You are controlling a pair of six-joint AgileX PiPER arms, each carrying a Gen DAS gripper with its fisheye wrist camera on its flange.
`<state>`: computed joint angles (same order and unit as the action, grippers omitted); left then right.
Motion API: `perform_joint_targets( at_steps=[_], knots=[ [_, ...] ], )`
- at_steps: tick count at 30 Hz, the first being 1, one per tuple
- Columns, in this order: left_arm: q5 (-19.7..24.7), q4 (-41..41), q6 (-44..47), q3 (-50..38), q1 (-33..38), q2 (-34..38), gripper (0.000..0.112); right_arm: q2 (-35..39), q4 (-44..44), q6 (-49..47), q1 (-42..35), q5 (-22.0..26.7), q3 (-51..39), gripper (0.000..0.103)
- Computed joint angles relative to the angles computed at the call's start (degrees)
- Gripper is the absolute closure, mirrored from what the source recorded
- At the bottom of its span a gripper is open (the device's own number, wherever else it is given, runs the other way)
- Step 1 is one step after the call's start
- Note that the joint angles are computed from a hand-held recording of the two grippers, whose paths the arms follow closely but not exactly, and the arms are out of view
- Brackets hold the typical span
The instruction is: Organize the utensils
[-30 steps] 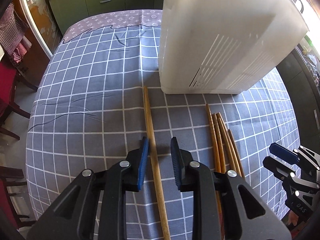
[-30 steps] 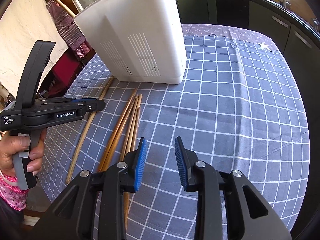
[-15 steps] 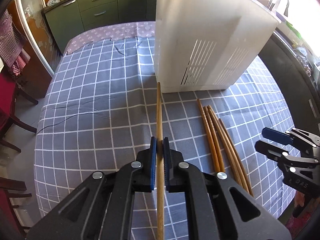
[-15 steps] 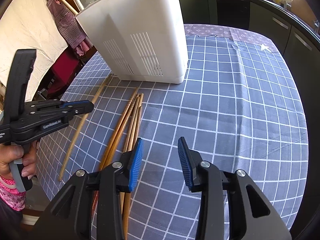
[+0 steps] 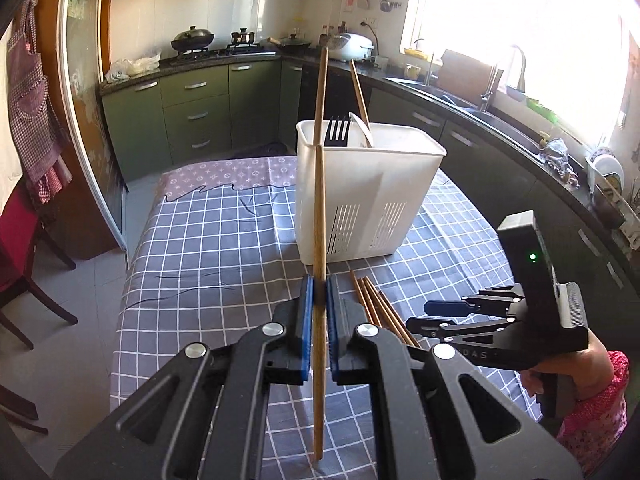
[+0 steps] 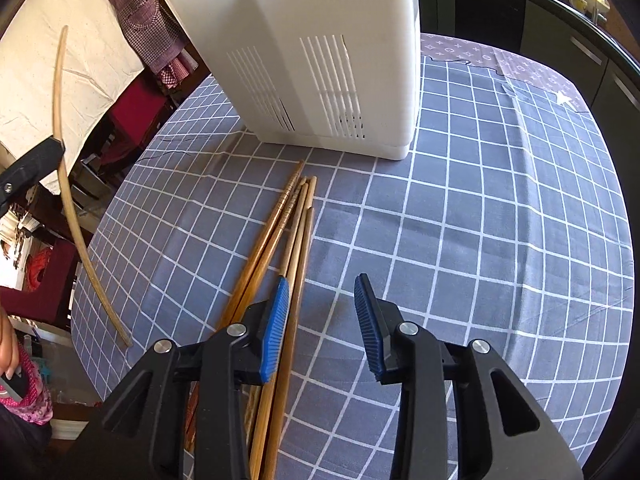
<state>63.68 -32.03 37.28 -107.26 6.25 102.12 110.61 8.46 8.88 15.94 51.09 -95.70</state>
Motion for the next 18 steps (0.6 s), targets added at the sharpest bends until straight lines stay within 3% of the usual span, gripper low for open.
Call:
perform_joint_targets(
  at_steps=[18],
  knots=[
    [0.94,-3.25,2.96,1.25,2.03,-1.26,0.106,3.38,-15.01,7.99,5.52,5.04,-5.43,0.073]
  ],
)
